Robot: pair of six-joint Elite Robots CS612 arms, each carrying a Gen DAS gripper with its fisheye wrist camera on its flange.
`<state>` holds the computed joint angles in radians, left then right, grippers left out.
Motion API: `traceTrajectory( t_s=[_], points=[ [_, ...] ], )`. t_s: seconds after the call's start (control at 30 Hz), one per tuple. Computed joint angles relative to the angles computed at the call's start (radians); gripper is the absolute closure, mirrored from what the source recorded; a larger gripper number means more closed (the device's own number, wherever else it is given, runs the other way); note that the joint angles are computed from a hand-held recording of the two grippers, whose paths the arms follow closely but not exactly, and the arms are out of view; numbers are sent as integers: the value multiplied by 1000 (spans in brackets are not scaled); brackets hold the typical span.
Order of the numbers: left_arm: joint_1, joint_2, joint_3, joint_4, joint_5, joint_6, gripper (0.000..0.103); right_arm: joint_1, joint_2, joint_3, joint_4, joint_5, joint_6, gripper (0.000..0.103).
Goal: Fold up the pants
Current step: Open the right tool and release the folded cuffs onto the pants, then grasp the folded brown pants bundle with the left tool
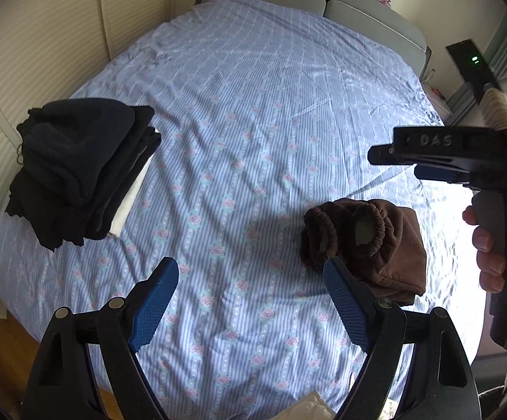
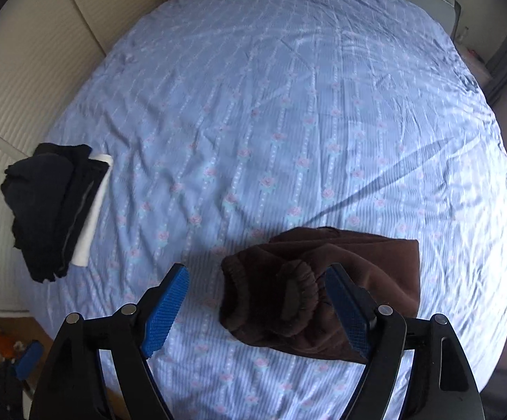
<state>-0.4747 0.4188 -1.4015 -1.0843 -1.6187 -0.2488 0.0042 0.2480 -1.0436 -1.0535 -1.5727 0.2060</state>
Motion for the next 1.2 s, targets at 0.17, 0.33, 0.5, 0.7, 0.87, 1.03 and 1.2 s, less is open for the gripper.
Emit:
traceTrajectory(
  t_s=[0.17, 0.33, 0.5, 0.7, 0.87, 1.03, 1.2],
  points=[
    [-13, -4, 2, -10, -25, 63, 17, -26, 65, -159, -28, 92, 40, 22],
    [-35, -7, 37, -42, -107, 132, 15, -80, 180, -395, 36, 98, 83, 22],
    [-62, -27, 139, -64, -221, 192, 14, -151, 274, -583, 207, 76, 192, 22],
    [-86, -70, 313, -65, -281, 179, 14, -217, 341, -705, 382, 87, 308, 22],
    [-91, -94, 413, -35, -347, 108, 14, -242, 368, -728, 445, 123, 289, 22],
    [-97, -100, 466, -18, -330, 63, 14, -250, 381, -726, 464, 172, 249, 22],
    [-89, -95, 499, -59, -384, -63, 26, -250, 383, -696, 460, 203, 208, 22]
  ],
)
